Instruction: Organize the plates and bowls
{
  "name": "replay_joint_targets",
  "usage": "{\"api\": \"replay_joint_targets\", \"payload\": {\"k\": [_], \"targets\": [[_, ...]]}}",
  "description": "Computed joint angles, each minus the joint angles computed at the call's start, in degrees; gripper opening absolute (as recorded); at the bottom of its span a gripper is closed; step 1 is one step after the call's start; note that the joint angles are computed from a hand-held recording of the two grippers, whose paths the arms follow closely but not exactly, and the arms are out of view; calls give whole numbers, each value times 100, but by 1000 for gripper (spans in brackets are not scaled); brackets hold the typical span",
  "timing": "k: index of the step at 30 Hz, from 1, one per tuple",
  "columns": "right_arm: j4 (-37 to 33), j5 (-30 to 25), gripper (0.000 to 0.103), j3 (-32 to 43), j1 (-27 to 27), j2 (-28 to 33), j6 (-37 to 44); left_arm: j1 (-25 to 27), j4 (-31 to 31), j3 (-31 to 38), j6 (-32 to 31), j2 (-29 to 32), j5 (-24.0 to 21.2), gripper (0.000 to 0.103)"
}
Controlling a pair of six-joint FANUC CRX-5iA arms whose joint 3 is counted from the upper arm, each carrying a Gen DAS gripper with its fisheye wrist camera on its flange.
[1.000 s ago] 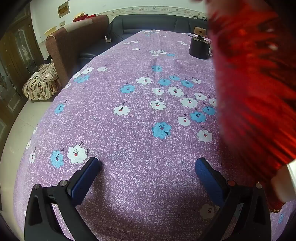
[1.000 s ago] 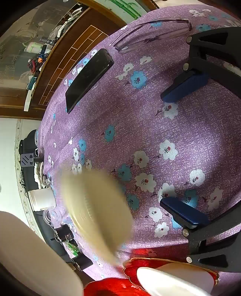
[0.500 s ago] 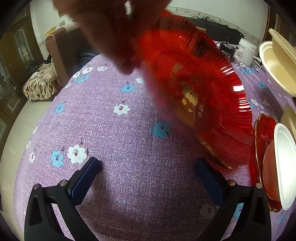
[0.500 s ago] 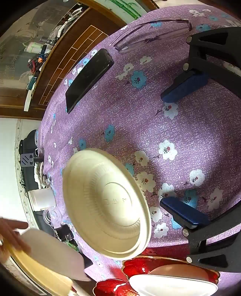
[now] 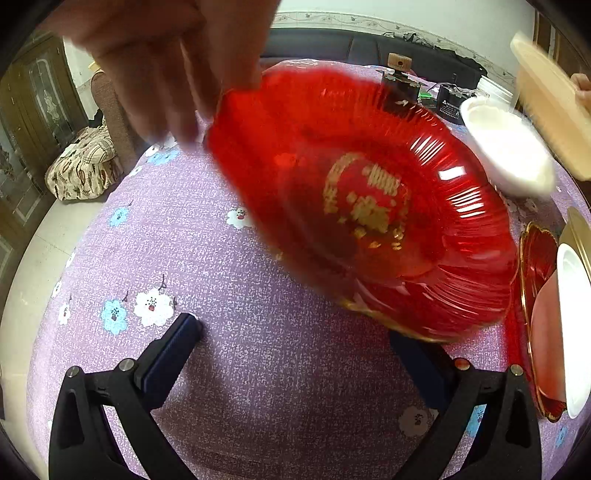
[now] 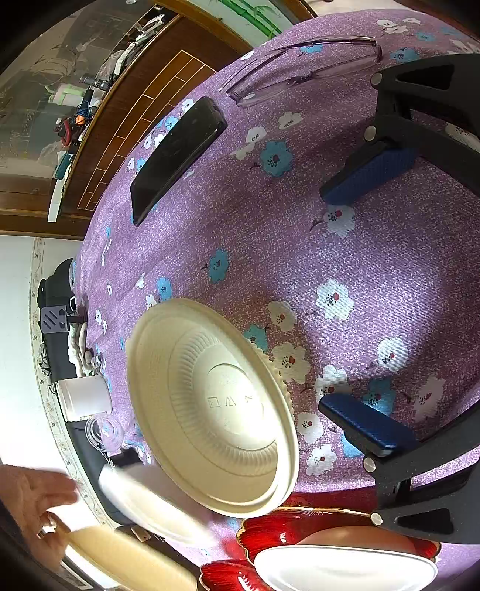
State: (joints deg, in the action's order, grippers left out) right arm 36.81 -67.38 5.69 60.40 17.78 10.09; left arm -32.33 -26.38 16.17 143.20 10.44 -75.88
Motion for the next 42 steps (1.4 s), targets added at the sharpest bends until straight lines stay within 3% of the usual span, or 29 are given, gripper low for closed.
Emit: {"api": "replay_joint_targets", "payload": {"k": [42], "targets": [[-1,-18,102,22,11,9,-1,-16,-33,21,76,14,-48,103]]}}
